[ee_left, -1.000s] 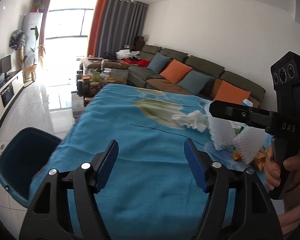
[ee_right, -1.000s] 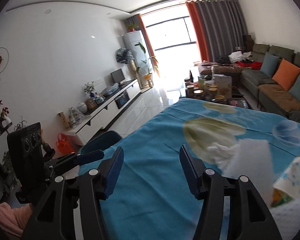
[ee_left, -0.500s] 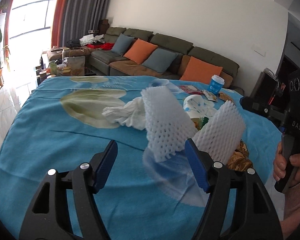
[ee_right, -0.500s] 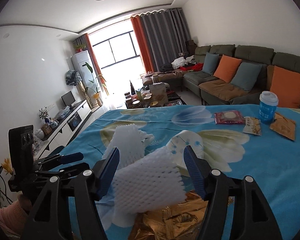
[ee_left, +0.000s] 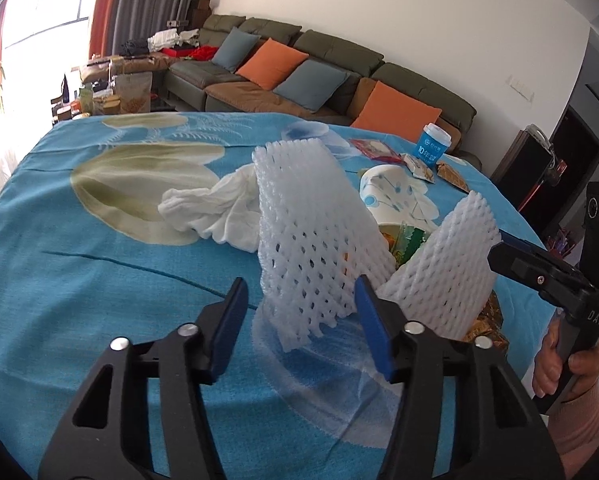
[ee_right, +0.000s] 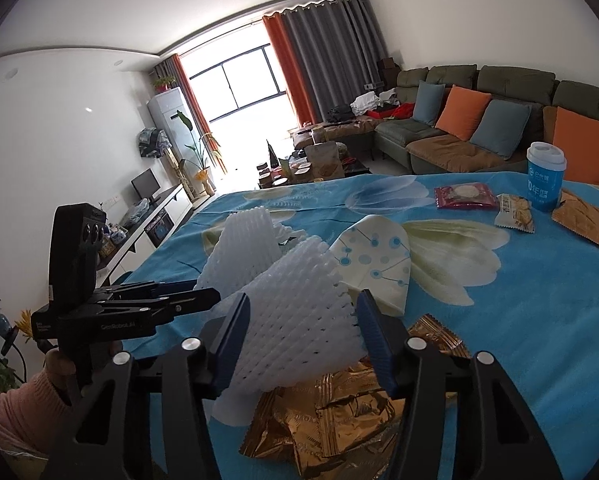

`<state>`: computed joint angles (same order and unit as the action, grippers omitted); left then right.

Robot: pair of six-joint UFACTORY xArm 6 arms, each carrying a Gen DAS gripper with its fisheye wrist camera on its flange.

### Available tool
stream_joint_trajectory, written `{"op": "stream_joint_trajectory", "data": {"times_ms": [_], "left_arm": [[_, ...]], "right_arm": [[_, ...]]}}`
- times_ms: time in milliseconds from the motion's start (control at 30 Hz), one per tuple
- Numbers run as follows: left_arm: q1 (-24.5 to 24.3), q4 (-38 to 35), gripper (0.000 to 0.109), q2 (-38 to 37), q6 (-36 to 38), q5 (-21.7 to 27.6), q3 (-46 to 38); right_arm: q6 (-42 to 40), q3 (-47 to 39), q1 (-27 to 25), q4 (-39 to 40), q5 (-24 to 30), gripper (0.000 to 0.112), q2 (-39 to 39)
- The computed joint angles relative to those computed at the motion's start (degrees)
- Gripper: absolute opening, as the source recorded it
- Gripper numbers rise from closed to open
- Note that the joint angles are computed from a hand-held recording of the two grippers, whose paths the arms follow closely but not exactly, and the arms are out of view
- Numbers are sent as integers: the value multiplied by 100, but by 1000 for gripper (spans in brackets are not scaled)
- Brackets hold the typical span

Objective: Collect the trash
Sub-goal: 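Return both grippers to the bed above the white foam nets, then grasp a white foam net with the left gripper while the right gripper grasps another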

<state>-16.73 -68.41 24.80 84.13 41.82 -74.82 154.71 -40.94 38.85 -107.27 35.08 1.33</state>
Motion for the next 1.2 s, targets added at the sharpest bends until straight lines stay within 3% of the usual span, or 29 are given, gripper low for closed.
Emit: {"op": "stream_joint_trajectory", "data": {"times_ms": [167,300,400,867,1200], "left_arm": [[-54,37,28,23,25,26,-5],[-67,-130,18,-64,262,3,106],[-47,-255,15,-162,399,14,201],[489,-974,13,-837,1156,240,701],[936,-1111,13,-1035,1169,323,826]], "right_arm": [[-41,43,41,17,1,40,-50],[-173,46,119,72,7,23,-105],[-293,20,145,18,-14,17,-122],[-118,-267,346,-597,-4,11,-196],[147,-686,315,-1068,-210,11,63]]}}
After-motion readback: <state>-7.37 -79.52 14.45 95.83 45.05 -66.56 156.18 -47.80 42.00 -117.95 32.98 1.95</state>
